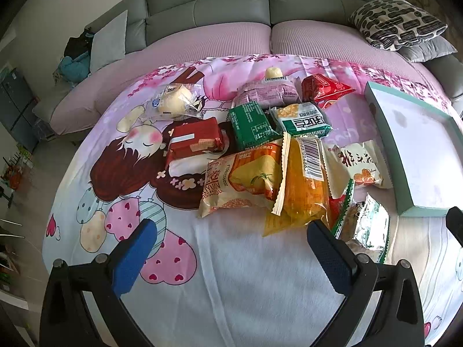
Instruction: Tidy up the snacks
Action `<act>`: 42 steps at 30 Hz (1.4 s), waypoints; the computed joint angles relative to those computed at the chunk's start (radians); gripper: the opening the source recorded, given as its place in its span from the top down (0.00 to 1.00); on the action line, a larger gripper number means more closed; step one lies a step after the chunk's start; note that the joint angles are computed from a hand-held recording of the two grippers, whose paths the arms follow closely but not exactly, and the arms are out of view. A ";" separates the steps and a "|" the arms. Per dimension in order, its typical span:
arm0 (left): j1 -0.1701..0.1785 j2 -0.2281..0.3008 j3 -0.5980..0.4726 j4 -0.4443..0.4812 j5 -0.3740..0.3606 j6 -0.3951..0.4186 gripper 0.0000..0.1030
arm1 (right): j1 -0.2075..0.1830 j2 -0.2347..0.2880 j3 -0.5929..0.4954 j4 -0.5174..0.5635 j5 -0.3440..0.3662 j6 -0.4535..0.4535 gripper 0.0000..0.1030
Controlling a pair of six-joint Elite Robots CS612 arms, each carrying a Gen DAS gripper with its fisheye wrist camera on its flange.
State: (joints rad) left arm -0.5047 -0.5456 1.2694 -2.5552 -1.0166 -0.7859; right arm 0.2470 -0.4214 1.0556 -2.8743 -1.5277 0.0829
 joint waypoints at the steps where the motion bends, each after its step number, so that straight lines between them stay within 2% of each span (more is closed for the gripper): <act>1: 0.000 0.000 0.000 0.000 0.001 0.001 0.00 | 0.000 0.000 0.000 0.000 0.000 0.000 0.00; 15: 0.001 -0.001 0.002 -0.005 -0.002 0.001 0.00 | 0.001 0.001 -0.001 0.002 -0.001 -0.002 0.00; 22: -0.001 -0.007 0.009 -0.015 0.024 0.008 0.00 | 0.001 0.000 0.000 0.002 -0.008 -0.005 0.00; 29: 0.006 -0.021 0.024 -0.040 -0.012 -0.001 0.00 | 0.006 0.005 -0.012 0.009 -0.029 -0.007 0.00; 31: 0.010 -0.030 0.017 0.005 -0.033 -0.012 0.00 | 0.009 0.007 -0.016 0.009 -0.035 -0.013 0.00; 33: 0.013 -0.037 0.024 -0.011 -0.035 -0.011 0.00 | 0.013 0.009 -0.019 0.003 -0.040 -0.022 0.00; 39: 0.022 -0.039 -0.003 0.020 -0.050 0.024 0.00 | 0.028 0.018 -0.040 0.000 0.004 -0.046 0.00; 42: 0.035 -0.033 -0.020 0.027 -0.094 0.013 0.00 | 0.037 0.027 -0.061 0.017 0.047 -0.069 0.00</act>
State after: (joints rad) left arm -0.4698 -0.5789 1.2494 -2.5281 -1.1109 -0.7734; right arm 0.2843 -0.3942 0.9942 -2.8569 -1.4811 0.0136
